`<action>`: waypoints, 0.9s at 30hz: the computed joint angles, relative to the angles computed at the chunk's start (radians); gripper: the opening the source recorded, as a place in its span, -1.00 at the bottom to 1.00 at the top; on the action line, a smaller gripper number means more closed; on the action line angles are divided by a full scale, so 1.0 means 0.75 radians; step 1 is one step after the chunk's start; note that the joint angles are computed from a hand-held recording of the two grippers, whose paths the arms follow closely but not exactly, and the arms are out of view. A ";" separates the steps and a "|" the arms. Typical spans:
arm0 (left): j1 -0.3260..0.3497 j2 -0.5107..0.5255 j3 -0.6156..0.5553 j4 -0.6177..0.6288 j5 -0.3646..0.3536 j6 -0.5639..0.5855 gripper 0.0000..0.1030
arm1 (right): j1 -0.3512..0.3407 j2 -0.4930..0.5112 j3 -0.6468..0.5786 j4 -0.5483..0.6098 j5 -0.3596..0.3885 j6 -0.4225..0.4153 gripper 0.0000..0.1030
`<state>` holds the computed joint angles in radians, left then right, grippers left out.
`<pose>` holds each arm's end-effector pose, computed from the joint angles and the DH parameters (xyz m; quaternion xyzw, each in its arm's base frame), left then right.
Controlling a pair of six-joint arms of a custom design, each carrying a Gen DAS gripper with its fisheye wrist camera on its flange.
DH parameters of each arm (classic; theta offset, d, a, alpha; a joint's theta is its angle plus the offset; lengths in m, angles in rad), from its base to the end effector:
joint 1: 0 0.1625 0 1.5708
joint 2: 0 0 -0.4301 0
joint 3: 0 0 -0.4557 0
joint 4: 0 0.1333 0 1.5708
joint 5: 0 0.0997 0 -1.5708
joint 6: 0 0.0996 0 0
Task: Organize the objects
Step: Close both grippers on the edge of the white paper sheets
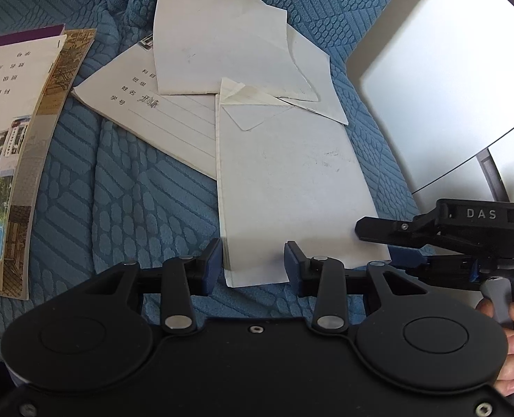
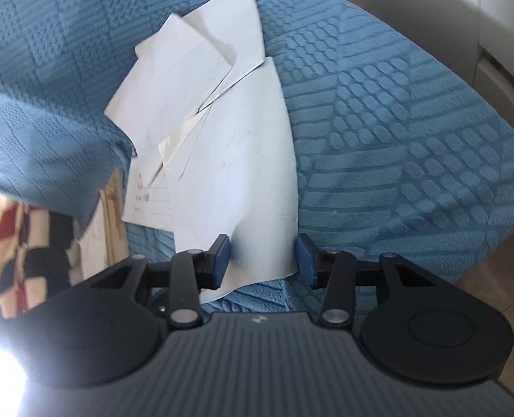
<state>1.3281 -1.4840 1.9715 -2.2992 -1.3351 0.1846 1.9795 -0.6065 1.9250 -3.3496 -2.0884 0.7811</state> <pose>0.0174 -0.5810 0.3073 0.1952 0.9664 -0.1227 0.1132 0.3135 -0.5125 -0.0669 -0.2316 -0.9141 0.3223 0.0828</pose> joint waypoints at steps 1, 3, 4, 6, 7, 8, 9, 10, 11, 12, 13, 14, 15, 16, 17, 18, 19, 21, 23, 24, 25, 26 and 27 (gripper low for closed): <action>0.002 0.000 -0.002 0.002 -0.003 -0.001 -0.31 | 0.005 0.000 -0.009 0.026 -0.016 -0.012 -0.18; 0.009 0.004 -0.009 0.007 -0.016 -0.006 -0.31 | 0.010 0.002 -0.021 0.062 -0.035 -0.024 -0.36; 0.015 0.006 -0.015 0.015 -0.027 -0.013 -0.30 | 0.011 0.003 -0.023 0.066 -0.042 -0.021 -0.40; 0.038 0.016 -0.049 0.063 -0.072 -0.055 -0.23 | 0.010 0.005 -0.017 0.050 -0.048 -0.008 -0.49; 0.057 0.027 -0.081 0.113 -0.110 -0.091 -0.16 | 0.011 0.006 -0.014 0.034 -0.052 -0.005 -0.51; 0.080 0.037 -0.114 0.160 -0.151 -0.142 -0.13 | 0.013 0.009 -0.011 0.015 -0.055 -0.003 -0.54; 0.104 0.045 -0.144 0.195 -0.194 -0.191 -0.02 | 0.015 0.013 -0.007 -0.009 -0.056 -0.006 -0.56; 0.130 0.050 -0.168 0.224 -0.244 -0.234 0.07 | 0.017 0.017 -0.004 -0.033 -0.057 -0.007 -0.56; 0.157 0.053 -0.189 0.249 -0.303 -0.271 0.10 | 0.019 0.021 0.000 -0.061 -0.054 -0.008 -0.57; 0.182 0.056 -0.206 0.279 -0.367 -0.299 0.12 | 0.016 0.024 0.008 -0.098 -0.040 -0.011 -0.60; 0.204 0.060 -0.220 0.313 -0.429 -0.322 0.16 | 0.013 0.030 0.016 -0.150 -0.018 -0.019 -0.60; 0.225 0.065 -0.232 0.354 -0.492 -0.347 0.21 | 0.010 0.038 0.022 -0.206 0.008 -0.029 -0.60; 0.243 0.074 -0.242 0.397 -0.552 -0.376 0.37 | 0.007 0.039 0.027 -0.224 0.026 -0.022 -0.60; 0.261 0.085 -0.248 0.428 -0.615 -0.400 0.44 | 0.006 0.039 0.028 -0.237 0.039 -0.014 -0.60; 0.277 0.097 -0.248 0.450 -0.678 -0.419 0.44 | 0.006 0.041 0.027 -0.246 0.047 -0.016 -0.60; 0.286 0.110 -0.248 0.467 -0.724 -0.437 0.44 | 0.008 0.041 0.026 -0.249 0.050 -0.022 -0.60; 0.291 0.121 -0.245 0.471 -0.756 -0.455 0.44 | 0.012 0.042 0.022 -0.248 0.046 -0.026 -0.60; 0.293 0.144 -0.237 0.444 -0.799 -0.500 0.44 | 0.017 0.042 0.020 -0.255 0.038 -0.028 -0.60; 0.299 0.176 -0.241 0.407 -0.815 -0.564 0.45 | 0.016 0.042 0.028 -0.275 0.038 -0.025 -0.60; 0.304 0.192 -0.243 0.387 -0.812 -0.618 0.45 | 0.015 0.041 0.032 -0.286 0.040 -0.028 -0.60; 0.311 0.209 -0.247 0.360 -0.815 -0.664 0.45 | 0.014 0.042 0.037 -0.307 0.047 -0.032 -0.60; 0.322 0.218 -0.246 0.335 -0.819 -0.694 0.45 | 0.010 0.042 0.046 -0.336 0.063 -0.039 -0.60; 0.333 0.229 -0.248 0.311 -0.835 -0.723 0.37 | 0.009 0.041 0.056 -0.363 0.075 -0.036 -0.60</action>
<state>1.5775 -1.3121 1.7852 -2.0657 -1.9611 -0.3575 1.9861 -0.5760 1.9672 -3.6215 -2.0325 0.7539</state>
